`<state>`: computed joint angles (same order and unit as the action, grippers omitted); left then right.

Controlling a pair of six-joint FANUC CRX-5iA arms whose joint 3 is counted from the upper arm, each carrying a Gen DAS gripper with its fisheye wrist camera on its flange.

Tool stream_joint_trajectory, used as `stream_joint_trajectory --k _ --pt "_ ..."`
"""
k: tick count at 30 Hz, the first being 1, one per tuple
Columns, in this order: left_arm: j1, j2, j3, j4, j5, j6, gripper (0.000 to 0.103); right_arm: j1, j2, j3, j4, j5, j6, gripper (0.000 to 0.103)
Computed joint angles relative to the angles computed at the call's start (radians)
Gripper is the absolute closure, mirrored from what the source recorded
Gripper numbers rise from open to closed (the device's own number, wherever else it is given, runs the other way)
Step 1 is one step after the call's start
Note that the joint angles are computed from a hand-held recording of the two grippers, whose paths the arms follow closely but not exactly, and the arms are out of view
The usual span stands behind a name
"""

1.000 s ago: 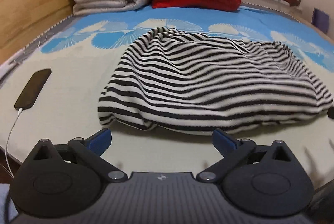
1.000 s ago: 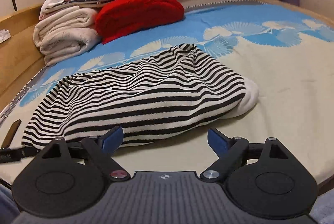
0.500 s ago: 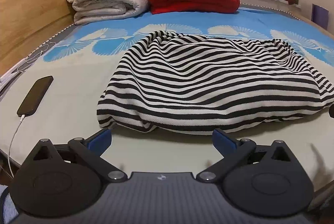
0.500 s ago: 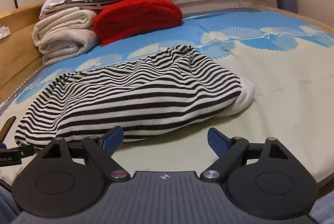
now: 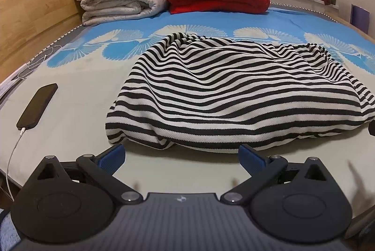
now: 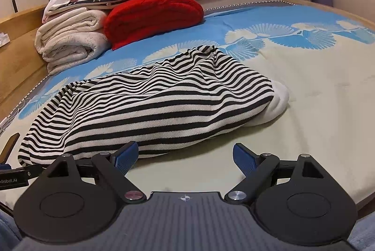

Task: Fold small clothes

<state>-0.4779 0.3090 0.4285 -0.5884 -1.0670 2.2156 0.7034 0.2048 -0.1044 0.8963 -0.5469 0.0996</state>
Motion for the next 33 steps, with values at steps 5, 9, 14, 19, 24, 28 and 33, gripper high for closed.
stream_joint_trajectory --k 5,9,14,19,24,28,33 --pt "0.001 0.001 0.001 0.002 -0.002 -0.001 0.000 0.002 0.005 0.010 -0.021 -0.009 0.014 0.014" --pt "0.002 0.001 0.002 0.004 -0.001 0.001 0.000 0.003 0.008 0.016 -0.034 -0.016 0.025 0.014" --pt "0.003 0.005 0.006 0.006 -0.004 0.002 0.000 0.005 0.010 0.022 -0.052 -0.019 0.039 0.014" --pt "0.013 0.001 0.004 0.015 0.003 0.020 0.000 -0.019 0.010 0.065 -0.255 0.022 0.085 0.014" --pt "0.023 -0.006 0.010 -0.002 -0.012 0.078 0.000 -0.094 0.016 0.090 -0.417 0.054 -0.145 0.014" --pt "0.029 0.005 0.046 -0.050 -0.077 0.143 0.000 -0.149 0.025 0.059 -0.361 0.129 -0.399 0.014" --pt "0.071 0.050 0.128 -0.063 -0.215 0.212 0.000 -0.219 0.086 0.060 -0.326 0.284 -0.597 0.014"
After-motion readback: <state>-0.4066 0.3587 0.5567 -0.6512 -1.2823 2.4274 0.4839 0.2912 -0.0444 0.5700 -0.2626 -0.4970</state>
